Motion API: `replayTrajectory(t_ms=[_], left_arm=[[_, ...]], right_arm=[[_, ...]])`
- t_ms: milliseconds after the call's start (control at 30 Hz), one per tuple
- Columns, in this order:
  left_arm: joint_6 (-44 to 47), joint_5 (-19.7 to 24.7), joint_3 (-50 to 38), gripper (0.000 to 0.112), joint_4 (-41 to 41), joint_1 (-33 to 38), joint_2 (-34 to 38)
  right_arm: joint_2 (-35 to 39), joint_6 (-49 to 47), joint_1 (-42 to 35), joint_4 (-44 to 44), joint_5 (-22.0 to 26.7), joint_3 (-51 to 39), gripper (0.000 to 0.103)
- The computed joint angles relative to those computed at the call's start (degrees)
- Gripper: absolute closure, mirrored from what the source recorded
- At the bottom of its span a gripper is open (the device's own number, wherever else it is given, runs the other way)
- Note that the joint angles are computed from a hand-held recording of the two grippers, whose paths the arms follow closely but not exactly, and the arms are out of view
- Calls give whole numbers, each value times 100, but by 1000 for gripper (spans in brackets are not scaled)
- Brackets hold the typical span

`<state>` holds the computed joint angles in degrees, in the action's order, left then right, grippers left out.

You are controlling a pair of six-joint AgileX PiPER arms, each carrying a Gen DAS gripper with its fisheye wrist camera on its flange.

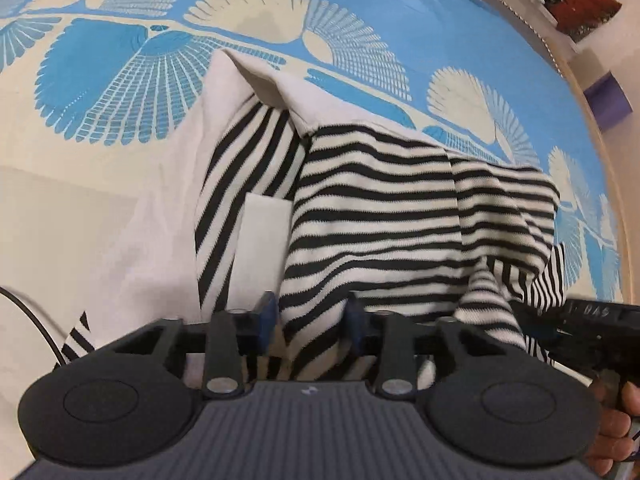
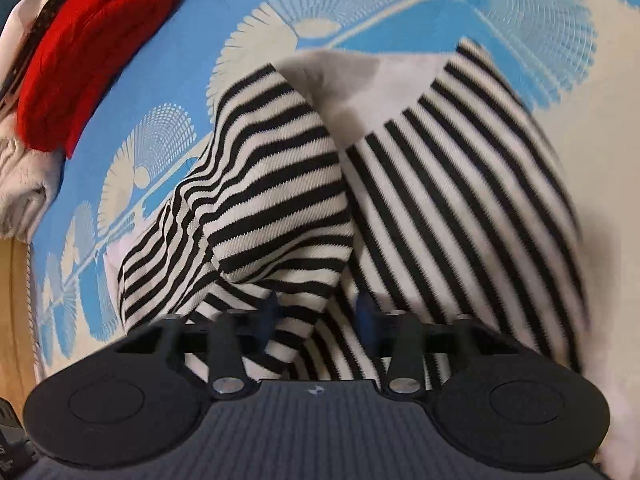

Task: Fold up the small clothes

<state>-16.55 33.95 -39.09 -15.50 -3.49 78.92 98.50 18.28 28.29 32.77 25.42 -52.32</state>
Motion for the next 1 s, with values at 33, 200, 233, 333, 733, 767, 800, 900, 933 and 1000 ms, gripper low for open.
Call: replayTrajectory(t_ms=[33,200,233,333,733,767,800,900,933,1000], left_arm=[[129,-62,30,90,-114,49,-29],[1178,-700,397,107,-1365,422,-636],[1619,-909,542,107,-1938,547,-927],[2788,-976,633,107,-2990,897,-1682],[1195,419,87,48,-817,1185,-419],[1169,325,102,46,-845,1155,-487],[1116,286,59,46,-829,1111,-453],[974,294,9,62,-797,993,-77],[971,354,-28,70,-821,975,-14],[1175,317,19,96,-962,974,34]], right_arm=[[-140,143,14,6,-195,115,102],[-1360,-81,-114,170,-907,526,102],[-1684,-11,-148,-154,-1039,586,102],[-2346,-792,-434,-252,-834,685,102],[-1340,-22,79,-1704,974,42,57],[-1334,551,158,-2233,932,12,55],[-1241,903,199,-2548,907,-34,55],[-934,909,60,-2197,709,-43,55],[-872,665,-46,-1758,626,15,55],[-780,262,-115,-1117,434,98,57]])
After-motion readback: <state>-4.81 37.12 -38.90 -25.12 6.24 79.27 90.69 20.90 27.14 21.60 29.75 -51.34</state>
